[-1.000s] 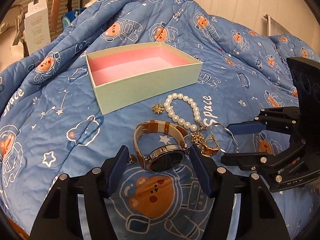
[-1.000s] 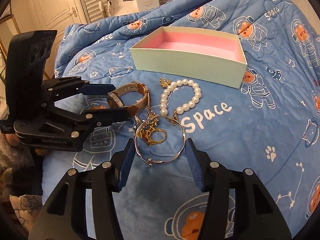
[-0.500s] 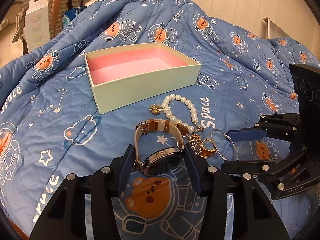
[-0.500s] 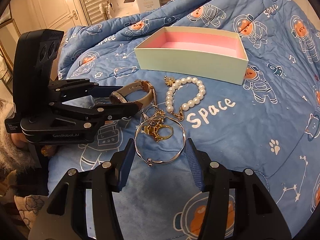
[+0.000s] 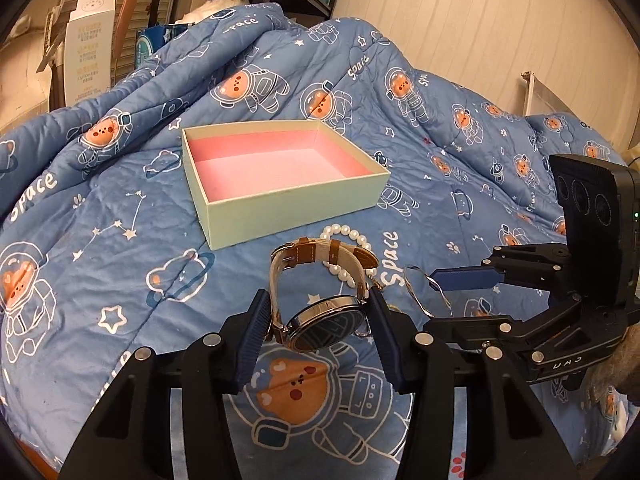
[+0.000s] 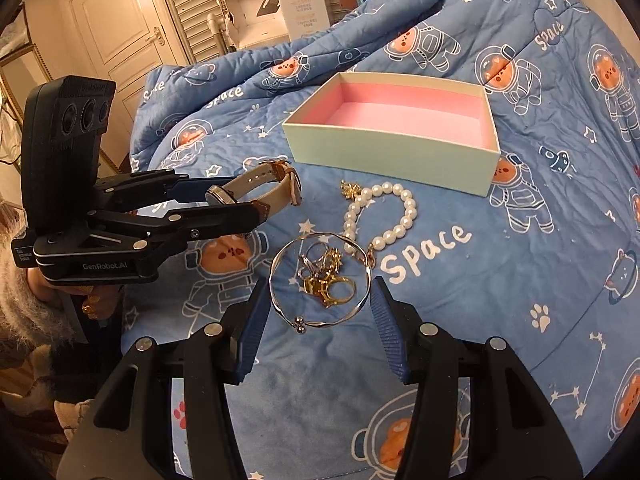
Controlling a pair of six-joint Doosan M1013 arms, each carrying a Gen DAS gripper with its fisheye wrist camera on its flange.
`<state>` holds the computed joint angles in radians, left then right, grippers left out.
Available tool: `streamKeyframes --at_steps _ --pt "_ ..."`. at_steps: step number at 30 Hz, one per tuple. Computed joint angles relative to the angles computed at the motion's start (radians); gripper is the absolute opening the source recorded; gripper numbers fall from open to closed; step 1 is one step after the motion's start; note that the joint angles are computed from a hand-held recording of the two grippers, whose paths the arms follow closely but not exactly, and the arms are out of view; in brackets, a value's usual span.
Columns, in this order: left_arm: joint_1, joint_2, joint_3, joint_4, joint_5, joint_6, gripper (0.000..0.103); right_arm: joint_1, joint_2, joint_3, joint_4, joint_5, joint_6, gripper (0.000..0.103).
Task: Organize jewelry
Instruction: 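Grasp the brown-strap watch with the left gripper while the right gripper grasps the silver bangle, then lower the watch and bangle into the pink-lined box while opening both grippers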
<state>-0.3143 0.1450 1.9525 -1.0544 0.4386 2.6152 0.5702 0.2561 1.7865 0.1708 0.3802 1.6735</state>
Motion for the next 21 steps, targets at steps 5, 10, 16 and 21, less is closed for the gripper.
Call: streamKeyframes --at_steps 5,10,16,21 --pt "0.012 0.018 -0.061 0.076 0.015 -0.069 0.048 -0.018 0.014 -0.059 -0.083 0.037 0.019 0.052" --pt "0.019 0.060 -0.156 0.221 0.042 -0.187 0.048 -0.045 0.047 -0.141 -0.177 0.089 0.046 0.052" --pt "0.011 0.137 -0.283 0.440 0.098 -0.382 0.048 -0.083 0.118 -0.262 -0.203 0.188 0.061 0.052" --pt "0.008 0.195 -0.362 0.531 0.164 -0.485 0.048 -0.101 0.187 -0.351 -0.208 0.282 0.031 0.052"
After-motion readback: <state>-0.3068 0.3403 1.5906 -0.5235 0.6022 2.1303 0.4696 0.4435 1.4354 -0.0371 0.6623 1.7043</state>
